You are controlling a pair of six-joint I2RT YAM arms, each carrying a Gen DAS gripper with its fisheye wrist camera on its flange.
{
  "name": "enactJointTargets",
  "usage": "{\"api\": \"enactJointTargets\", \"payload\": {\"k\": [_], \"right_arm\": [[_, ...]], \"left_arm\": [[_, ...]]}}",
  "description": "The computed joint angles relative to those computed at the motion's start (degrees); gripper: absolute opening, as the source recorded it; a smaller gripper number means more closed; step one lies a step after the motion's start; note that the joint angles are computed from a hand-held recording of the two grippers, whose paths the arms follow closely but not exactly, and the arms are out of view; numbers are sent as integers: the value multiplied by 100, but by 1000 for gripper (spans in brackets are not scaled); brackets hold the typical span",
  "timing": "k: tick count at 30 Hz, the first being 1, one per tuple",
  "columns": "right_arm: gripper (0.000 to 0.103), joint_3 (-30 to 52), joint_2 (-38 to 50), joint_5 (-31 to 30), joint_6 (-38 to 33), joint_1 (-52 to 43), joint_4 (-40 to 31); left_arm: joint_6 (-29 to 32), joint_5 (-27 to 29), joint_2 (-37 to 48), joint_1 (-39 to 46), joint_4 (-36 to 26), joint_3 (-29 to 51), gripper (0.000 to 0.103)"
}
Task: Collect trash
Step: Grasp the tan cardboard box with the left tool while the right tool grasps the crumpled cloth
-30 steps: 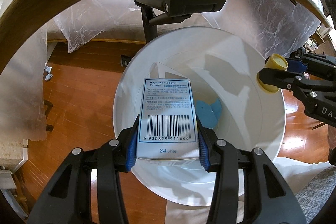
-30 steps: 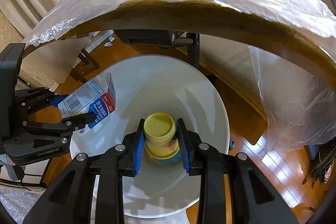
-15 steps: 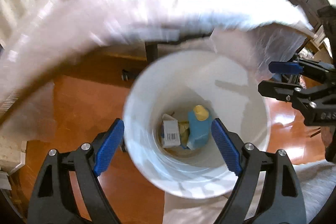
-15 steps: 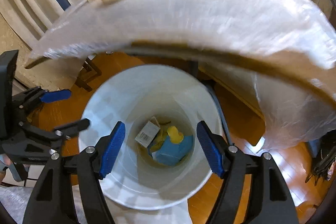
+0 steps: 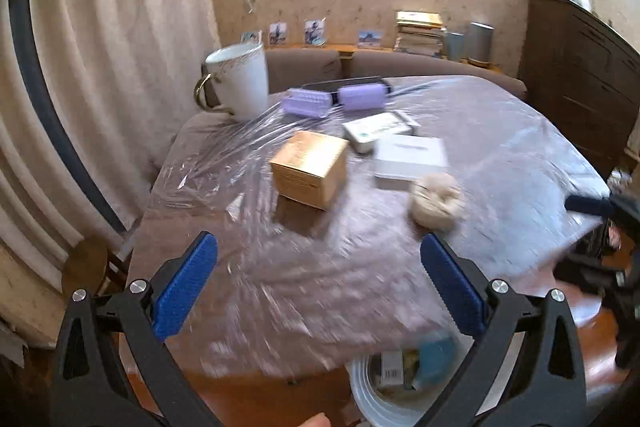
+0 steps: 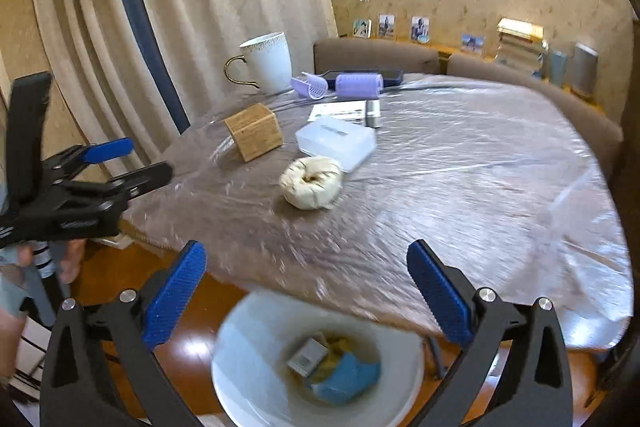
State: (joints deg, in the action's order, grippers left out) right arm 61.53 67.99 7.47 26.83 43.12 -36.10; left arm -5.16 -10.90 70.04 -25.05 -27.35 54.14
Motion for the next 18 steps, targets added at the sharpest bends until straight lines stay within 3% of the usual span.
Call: {"api": "enactJointTargets", "payload": {"k": [3,9,18], "right_arm": [[99,289,652,-3,-106,-68,159],[99,829,1669,30,-35,-102,350],[98,1362,2354,556,-142,66,332]], "left_arm": [[369,578,730,621,196,366,102],[806,1183,1574,966,306,826,102],[1291,1444,2614,977,257,1679,102]]}}
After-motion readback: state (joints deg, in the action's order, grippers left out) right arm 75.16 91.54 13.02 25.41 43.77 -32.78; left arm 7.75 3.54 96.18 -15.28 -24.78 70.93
